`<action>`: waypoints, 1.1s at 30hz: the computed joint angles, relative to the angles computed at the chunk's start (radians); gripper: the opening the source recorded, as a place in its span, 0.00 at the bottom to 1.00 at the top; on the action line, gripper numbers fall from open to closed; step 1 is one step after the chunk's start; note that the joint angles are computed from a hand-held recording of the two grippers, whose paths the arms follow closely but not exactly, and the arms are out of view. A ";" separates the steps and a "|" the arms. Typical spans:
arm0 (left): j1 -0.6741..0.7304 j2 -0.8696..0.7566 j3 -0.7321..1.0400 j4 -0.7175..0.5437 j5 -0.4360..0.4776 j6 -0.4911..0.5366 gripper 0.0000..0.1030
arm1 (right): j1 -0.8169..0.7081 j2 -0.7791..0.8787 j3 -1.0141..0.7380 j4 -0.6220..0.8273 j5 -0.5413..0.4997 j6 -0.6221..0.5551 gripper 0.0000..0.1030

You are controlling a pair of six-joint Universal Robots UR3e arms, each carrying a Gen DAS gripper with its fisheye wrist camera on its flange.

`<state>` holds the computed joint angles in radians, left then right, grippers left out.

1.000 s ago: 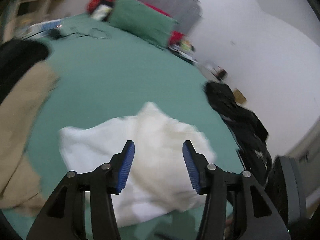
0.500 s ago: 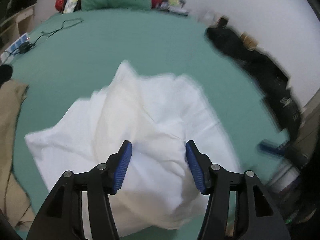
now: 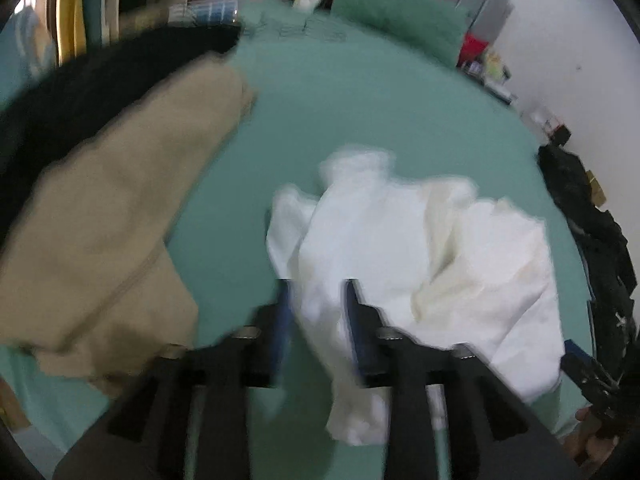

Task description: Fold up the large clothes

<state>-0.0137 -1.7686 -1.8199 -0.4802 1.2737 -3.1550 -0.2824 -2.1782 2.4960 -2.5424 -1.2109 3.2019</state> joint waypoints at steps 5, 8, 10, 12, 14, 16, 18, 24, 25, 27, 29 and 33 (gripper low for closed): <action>-0.041 0.034 0.003 0.140 -0.158 0.066 0.57 | -0.002 0.069 -0.019 -0.046 -0.008 0.010 0.82; -0.130 -0.074 0.158 -0.018 -0.194 0.166 0.58 | -0.043 0.026 -0.003 -0.014 0.012 -0.005 0.82; -0.195 -0.179 0.301 -0.124 -0.143 0.197 0.58 | -0.069 -0.001 0.009 0.003 0.023 -0.011 0.82; -0.236 -0.221 0.360 -0.169 -0.100 0.210 0.58 | -0.102 -0.040 0.022 0.033 0.031 -0.027 0.82; -0.248 -0.243 0.381 -0.189 -0.080 0.233 0.57 | -0.136 -0.077 0.031 0.072 0.042 -0.046 0.82; -0.241 -0.222 0.349 -0.193 -0.074 0.237 0.21 | -0.180 -0.112 0.042 0.107 0.063 -0.064 0.82; -0.194 -0.238 0.358 -0.203 -0.079 0.201 0.04 | -0.232 -0.149 0.059 0.142 0.109 -0.081 0.82; 0.015 -0.143 0.170 -0.073 -0.121 0.019 0.04 | -0.200 -0.036 0.065 0.030 0.157 -0.057 0.82; 0.030 -0.139 0.158 -0.073 -0.094 0.007 0.04 | -0.184 -0.009 0.063 0.001 0.155 -0.050 0.82; 0.058 -0.139 0.144 -0.100 -0.066 -0.003 0.05 | -0.152 0.052 0.057 -0.051 0.154 -0.037 0.82; 0.073 -0.147 0.159 -0.169 -0.061 -0.012 0.19 | -0.117 0.101 0.049 -0.098 0.132 -0.013 0.82; 0.082 -0.109 0.114 -0.157 -0.034 -0.030 0.52 | -0.100 0.130 0.042 -0.116 0.124 -0.003 0.82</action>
